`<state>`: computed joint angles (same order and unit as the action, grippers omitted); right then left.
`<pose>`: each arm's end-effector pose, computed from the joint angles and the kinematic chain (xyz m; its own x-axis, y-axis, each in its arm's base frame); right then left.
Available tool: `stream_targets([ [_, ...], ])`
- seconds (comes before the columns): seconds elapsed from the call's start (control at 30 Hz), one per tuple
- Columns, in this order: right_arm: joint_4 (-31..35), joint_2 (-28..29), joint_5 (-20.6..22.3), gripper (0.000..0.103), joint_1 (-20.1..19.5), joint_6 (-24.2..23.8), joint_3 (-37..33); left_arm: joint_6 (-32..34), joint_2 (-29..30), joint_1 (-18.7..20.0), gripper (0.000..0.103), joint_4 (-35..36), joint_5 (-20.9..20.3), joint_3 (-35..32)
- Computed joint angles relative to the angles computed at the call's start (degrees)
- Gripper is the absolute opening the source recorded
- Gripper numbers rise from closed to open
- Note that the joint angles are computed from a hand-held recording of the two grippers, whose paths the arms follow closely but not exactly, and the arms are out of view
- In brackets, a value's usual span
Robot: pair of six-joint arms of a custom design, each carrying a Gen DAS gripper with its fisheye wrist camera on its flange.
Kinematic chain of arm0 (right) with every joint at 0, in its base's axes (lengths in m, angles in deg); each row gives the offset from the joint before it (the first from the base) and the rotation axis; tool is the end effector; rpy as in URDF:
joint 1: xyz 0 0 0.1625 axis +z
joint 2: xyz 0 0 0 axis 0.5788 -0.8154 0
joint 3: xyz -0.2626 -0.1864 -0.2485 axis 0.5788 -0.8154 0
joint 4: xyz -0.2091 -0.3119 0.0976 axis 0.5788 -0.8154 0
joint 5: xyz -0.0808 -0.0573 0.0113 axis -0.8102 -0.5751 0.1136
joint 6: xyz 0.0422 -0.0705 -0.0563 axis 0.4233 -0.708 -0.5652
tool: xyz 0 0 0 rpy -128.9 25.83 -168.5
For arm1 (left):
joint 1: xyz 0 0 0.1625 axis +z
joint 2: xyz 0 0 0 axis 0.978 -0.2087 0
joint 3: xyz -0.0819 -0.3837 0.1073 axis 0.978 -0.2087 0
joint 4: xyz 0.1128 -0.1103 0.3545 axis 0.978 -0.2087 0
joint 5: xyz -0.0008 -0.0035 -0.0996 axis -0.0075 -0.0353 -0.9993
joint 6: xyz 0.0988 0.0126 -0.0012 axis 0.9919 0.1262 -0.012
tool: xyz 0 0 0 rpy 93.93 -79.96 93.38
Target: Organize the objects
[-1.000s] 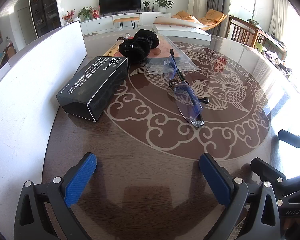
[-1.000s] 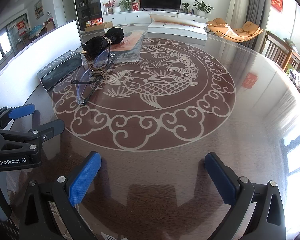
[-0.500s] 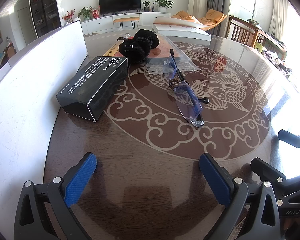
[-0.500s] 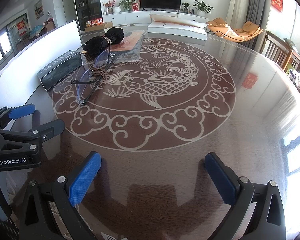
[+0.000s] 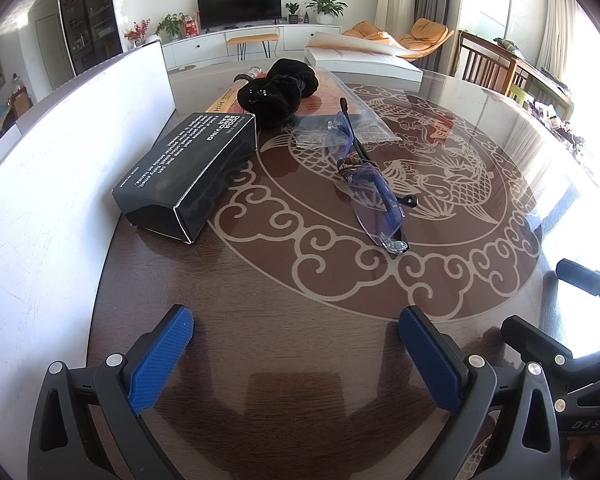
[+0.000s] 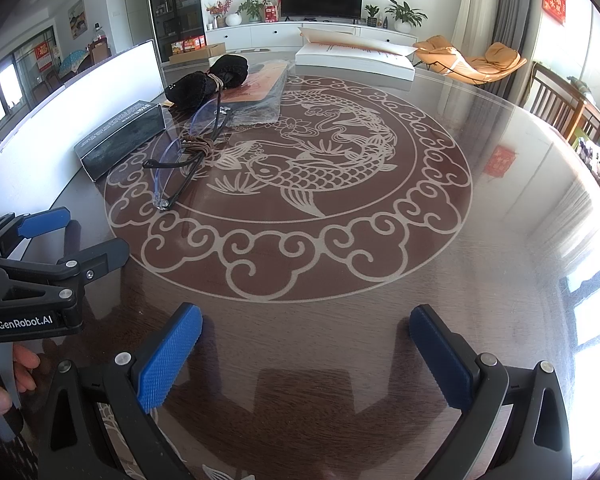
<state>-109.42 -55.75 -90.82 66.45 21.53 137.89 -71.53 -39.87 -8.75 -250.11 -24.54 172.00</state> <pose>0.2089 -0.6299 -0.0575 -0.6756 -0.2591 0.6903 -0.5634 0.7853 -0.2567 -0.0069 -0.5959 0.1862 -0.7076 0.0560 -0.7044 0.4424 0.8124 -0.3798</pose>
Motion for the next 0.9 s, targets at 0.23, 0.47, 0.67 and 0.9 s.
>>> stream_targets([
  [0.23,0.09,-0.03,0.03,0.103,0.02,0.0,0.01,-4.48,-6.27,-2.1,0.103,1.7,1.18,9.28],
  [0.47,5.38,-0.36,-0.04,0.103,0.17,0.25,-1.78,0.14,-8.97,-2.74,0.103,-10.88,0.54,18.04],
  [0.67,19.18,2.49,6.63,0.103,1.68,4.87,-13.5,1.79,-8.75,-2.53,0.103,-13.22,-0.04,18.48],
  [0.9,37.88,19.68,1.04,0.09,4.58,5.14,-44.6,2.65,-8.47,-2.48,0.103,-15.08,-0.27,18.85],
])
